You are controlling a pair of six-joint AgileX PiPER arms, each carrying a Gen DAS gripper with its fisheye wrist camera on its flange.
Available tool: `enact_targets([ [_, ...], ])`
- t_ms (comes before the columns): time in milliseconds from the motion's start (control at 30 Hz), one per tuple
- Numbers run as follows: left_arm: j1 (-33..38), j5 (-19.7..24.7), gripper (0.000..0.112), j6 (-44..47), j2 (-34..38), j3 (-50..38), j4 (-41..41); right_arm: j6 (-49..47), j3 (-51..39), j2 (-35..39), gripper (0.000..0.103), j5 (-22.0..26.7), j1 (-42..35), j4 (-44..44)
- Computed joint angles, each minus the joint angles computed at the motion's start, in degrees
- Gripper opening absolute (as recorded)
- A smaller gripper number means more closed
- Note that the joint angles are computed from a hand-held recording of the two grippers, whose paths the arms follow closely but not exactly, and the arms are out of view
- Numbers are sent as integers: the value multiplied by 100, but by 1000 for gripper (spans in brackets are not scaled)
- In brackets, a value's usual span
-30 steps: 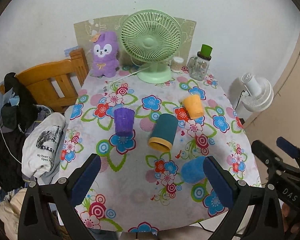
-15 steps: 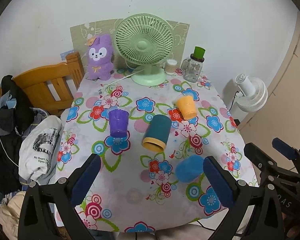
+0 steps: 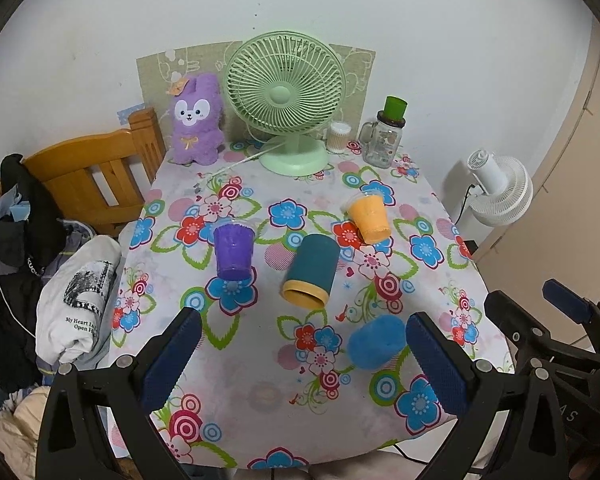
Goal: Flip cup upside down
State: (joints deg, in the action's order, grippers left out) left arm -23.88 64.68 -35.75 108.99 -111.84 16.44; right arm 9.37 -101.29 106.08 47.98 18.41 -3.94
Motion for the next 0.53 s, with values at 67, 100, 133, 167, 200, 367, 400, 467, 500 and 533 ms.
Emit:
enact_targets([
  [67,-6,11,103,-9,0,-6,14,-8,-41,24,91,32,-4,9],
  [100,-11,20,103,-16,12,-19,23,-19,-64,38,91,47,-12,20],
  [133,-6,20,103,-12,4,-13,20,-11,-68,42,91,47,-5,11],
  [167,-9,21,103,-13,8,-16,26,-25,-82,52,91,55,-13,22],
  [200,-4,20,103,-2,7,-14,15,-26,-86,57,91,53,-11,21],
  [367,6,27,103,-2,13,-19,11,3,-81,59,91,49,5,1],
  [400,14,20,103,3,1,-2,8,-14,-101,69,91,67,-3,13],
  [467,19,9,103,7,-4,10,3,-17,-74,84,91,36,6,16],
  [500,21,7,103,7,-5,13,2,-30,-73,84,91,36,1,27],
  [533,22,10,103,9,-5,12,3,-6,-63,91,91,23,18,7],
])
